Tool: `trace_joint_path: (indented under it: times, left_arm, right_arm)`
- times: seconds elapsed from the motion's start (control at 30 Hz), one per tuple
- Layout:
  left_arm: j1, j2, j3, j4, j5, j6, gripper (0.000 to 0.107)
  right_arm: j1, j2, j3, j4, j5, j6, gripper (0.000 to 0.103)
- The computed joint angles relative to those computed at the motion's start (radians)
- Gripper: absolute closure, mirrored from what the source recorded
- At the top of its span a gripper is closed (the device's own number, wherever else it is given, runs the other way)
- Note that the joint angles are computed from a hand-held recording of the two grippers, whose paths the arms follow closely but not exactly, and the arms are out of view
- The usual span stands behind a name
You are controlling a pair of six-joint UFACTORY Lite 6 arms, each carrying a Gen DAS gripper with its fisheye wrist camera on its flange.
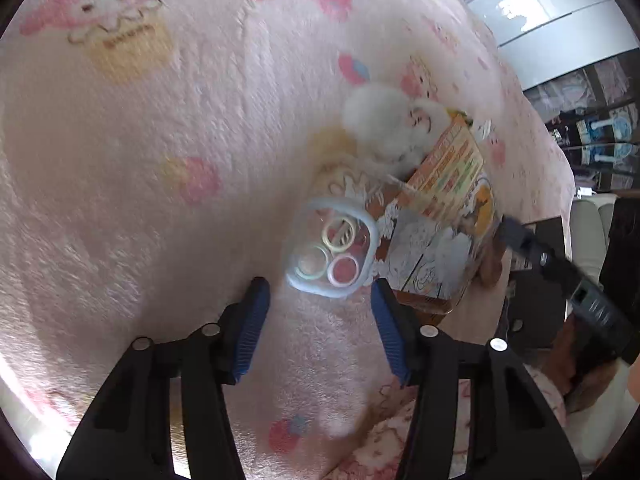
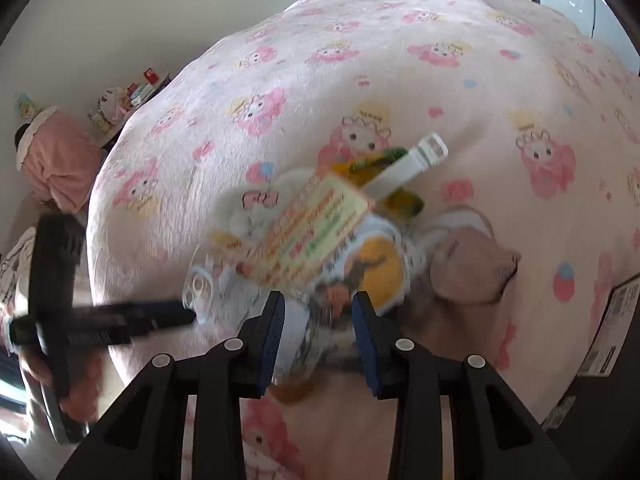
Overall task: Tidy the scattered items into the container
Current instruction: 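Grasp the clear phone case with the right gripper and lift it, then lower the phone case into the box onto the red card, release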
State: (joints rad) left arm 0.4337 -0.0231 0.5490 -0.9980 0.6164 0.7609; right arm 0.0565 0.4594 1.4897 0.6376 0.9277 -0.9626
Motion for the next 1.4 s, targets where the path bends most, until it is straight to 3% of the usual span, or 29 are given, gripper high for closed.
trace_joint_path:
  times: [0.13,0.2,0.3,0.37,0.47,0.67,0.73,0.83,0.9,1.07,1.17,1.3,1.4]
  left_arm:
    - [-0.029,0.083,0.067,-0.092,-0.003,0.052,0.056]
    - [-0.055,0.095,0.125,-0.063,-0.052,0.006,0.056]
    - [-0.046,0.125,0.240,-0.069,-0.040,-0.017,0.055]
    - [-0.028,0.102,0.222,-0.102,0.004,-0.002,0.052]
    - [-0.052,0.043,0.129,0.006,-0.035,-0.132,0.052]
    - [-0.080,0.142,0.159,-0.141,0.007,0.046,0.053]
    - [-0.109,0.156,0.198,-0.106,-0.011,-0.025,0.054]
    - [-0.167,0.049,0.220,0.000,-0.009,-0.162,0.056]
    - [-0.176,-0.056,0.223,0.093,0.012,-0.270,0.056]
    - [-0.395,-0.133,0.398,0.245,-0.007,-0.512,0.057]
    - [-0.563,-0.172,0.473,0.396,-0.030,-0.689,0.057]
    - [-0.817,-0.027,0.650,0.472,-0.093,-0.846,0.057]
    - [-0.976,0.210,0.916,0.540,-0.090,-0.974,0.057]
  right_arm:
    - [0.063,0.084,0.039,-0.057,-0.006,0.077,0.071]
    - [0.069,0.062,-0.009,-0.066,-0.024,0.070,0.070]
    - [0.035,0.056,-0.033,-0.037,0.091,-0.005,0.070]
    - [0.029,0.017,-0.079,-0.051,0.105,-0.033,0.070]
    - [0.022,-0.028,-0.118,-0.056,0.080,-0.061,0.070]
    - [0.059,0.088,-0.020,-0.042,0.104,-0.045,0.070]
    - [0.084,0.116,0.014,-0.052,0.115,-0.038,0.071]
    - [0.073,0.074,0.002,-0.032,0.124,-0.031,0.081]
    - [0.050,0.018,-0.025,-0.004,0.137,-0.046,0.081]
    - [-0.078,-0.176,-0.084,0.044,0.230,-0.076,0.081]
    - [-0.229,-0.252,-0.056,0.040,0.339,-0.090,0.081]
    - [-0.517,-0.245,0.064,0.046,0.525,-0.169,0.081]
    - [-0.720,-0.124,0.253,0.066,0.653,-0.187,0.081]
